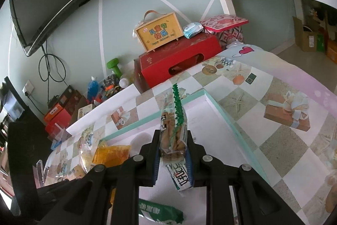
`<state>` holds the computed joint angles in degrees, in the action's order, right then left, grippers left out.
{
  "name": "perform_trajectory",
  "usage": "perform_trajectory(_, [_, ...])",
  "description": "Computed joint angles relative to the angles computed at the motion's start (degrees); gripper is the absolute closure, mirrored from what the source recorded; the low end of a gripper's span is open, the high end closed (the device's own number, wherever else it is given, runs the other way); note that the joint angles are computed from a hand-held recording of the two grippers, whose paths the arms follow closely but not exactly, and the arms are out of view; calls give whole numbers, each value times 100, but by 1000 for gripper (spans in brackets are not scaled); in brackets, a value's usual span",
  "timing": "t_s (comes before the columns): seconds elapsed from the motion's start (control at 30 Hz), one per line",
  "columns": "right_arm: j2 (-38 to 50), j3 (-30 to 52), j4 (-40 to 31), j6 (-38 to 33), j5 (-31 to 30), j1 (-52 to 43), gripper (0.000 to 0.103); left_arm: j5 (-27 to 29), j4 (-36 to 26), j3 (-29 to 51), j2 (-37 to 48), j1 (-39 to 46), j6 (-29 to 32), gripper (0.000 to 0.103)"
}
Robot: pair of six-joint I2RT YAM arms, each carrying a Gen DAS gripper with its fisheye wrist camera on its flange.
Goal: Organize snacks
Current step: 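Carry both packs over the white tray and open both tools to drop them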
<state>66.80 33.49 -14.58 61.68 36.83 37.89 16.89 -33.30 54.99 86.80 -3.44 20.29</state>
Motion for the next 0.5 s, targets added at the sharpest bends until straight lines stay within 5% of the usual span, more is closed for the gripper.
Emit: perform_trajectory(0.5, [114, 87, -23, -122, -40, 66, 78, 228, -212, 28, -173, 356, -47, 49])
